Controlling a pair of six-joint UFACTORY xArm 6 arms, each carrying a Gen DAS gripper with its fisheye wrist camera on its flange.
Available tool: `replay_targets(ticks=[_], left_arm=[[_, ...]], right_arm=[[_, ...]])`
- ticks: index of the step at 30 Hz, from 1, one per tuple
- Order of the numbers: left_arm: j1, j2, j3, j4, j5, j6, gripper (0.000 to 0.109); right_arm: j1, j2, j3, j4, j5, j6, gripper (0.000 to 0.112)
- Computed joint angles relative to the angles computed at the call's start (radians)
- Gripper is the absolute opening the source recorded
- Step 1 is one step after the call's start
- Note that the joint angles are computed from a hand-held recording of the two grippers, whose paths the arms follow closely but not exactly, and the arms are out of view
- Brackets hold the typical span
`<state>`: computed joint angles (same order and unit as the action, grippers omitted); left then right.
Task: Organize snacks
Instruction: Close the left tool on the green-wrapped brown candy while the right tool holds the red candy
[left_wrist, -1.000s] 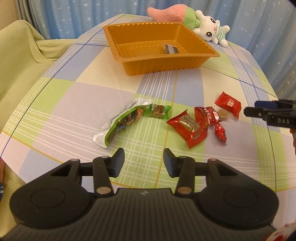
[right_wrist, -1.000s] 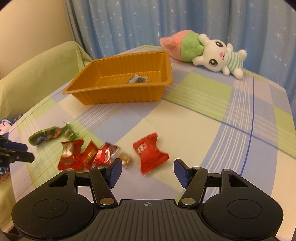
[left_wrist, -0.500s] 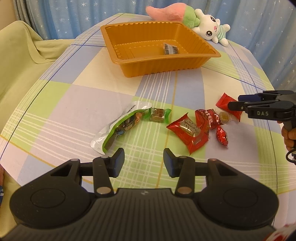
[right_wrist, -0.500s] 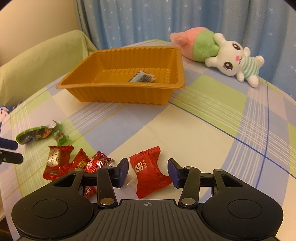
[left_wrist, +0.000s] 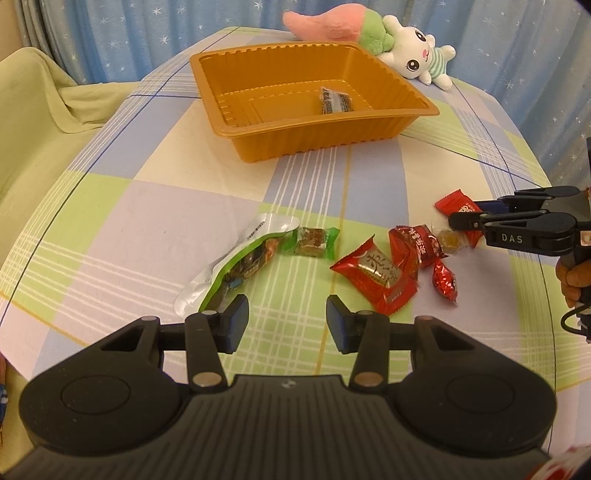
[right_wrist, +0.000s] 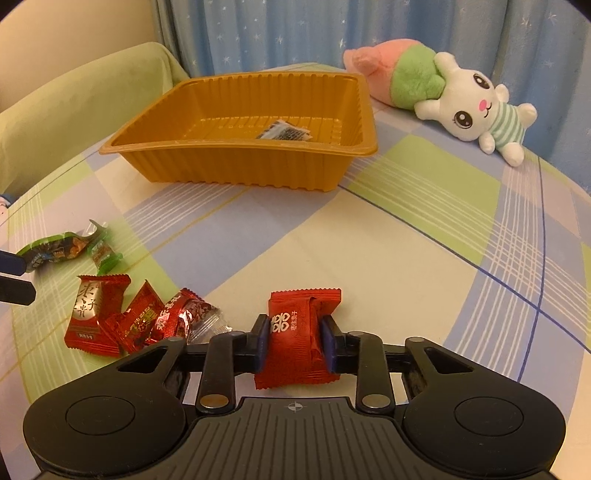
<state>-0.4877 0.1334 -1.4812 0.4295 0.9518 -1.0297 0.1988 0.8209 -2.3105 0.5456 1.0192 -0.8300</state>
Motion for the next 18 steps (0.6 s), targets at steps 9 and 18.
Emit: replay_targets(ticks=[9,18], left_arm=[[0.033,0.062,-0.053,-0.027,-0.044,0.093,0.041],[0.069,0.141,-0.125,-0.074,-0.088,0.199,0.038]], right_arm=[[-0.021,-0.010,0.001,0.041,-0.001,0.095,0.028],[-0.036,-0.019,0.005,0.036,-0.011,0.167,0.028]])
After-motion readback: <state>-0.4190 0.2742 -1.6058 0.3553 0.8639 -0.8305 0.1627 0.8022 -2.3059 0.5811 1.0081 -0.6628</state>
